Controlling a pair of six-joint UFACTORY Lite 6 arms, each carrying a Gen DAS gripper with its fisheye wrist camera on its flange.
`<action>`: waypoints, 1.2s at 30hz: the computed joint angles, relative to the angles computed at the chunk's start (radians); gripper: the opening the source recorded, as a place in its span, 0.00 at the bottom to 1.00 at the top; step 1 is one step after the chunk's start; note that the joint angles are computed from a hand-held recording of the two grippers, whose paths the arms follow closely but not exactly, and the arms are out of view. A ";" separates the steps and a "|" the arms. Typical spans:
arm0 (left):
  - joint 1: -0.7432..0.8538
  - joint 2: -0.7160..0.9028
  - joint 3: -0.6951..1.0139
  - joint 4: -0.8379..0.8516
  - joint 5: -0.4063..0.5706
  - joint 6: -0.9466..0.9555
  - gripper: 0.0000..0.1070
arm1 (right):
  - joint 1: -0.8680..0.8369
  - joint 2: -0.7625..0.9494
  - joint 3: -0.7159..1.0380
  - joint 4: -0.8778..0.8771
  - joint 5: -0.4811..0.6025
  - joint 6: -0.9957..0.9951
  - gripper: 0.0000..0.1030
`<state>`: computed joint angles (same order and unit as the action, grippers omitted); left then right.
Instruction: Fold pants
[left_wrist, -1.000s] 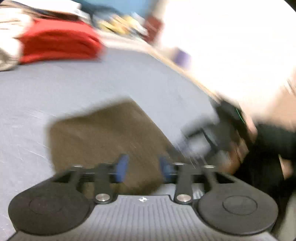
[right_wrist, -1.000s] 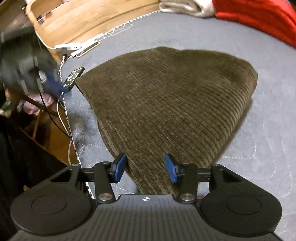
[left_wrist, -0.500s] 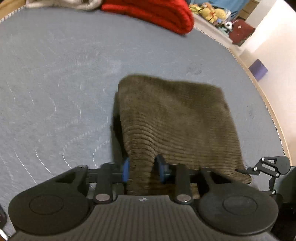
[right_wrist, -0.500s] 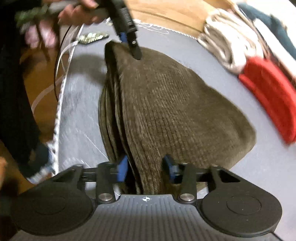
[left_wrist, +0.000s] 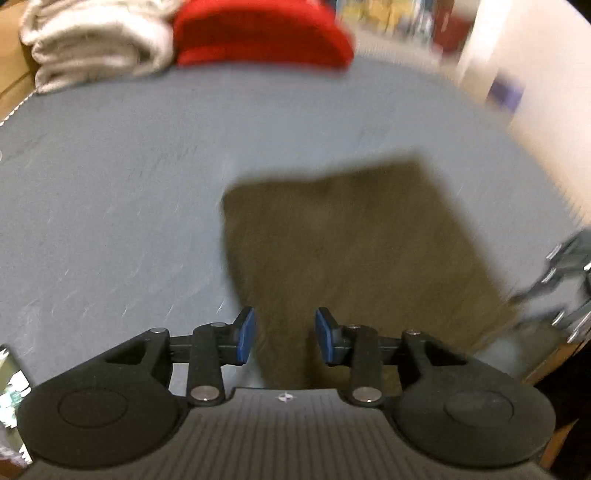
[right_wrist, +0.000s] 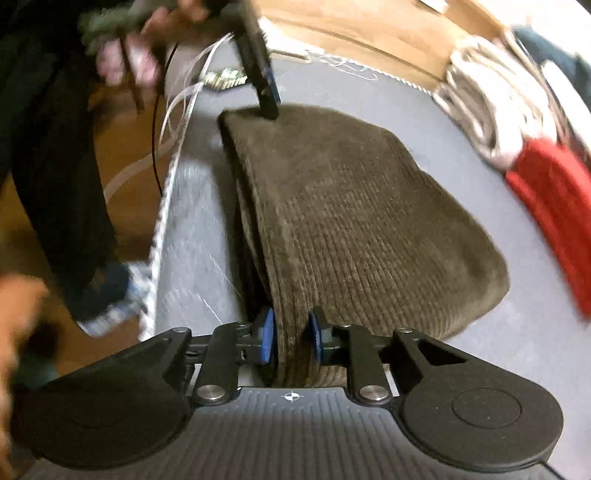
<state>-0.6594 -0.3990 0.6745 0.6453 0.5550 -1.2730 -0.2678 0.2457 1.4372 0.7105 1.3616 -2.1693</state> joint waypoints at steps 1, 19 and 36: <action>-0.007 -0.043 -0.014 0.021 -0.014 -0.014 0.36 | -0.012 0.066 0.105 0.019 0.092 0.082 0.22; 0.069 0.094 0.058 -0.052 -0.028 0.121 0.34 | 0.120 0.110 0.020 -0.012 -0.151 0.343 0.39; 0.361 0.364 0.023 -0.467 -0.411 0.265 0.84 | 0.090 0.464 0.421 0.128 -0.216 1.025 0.88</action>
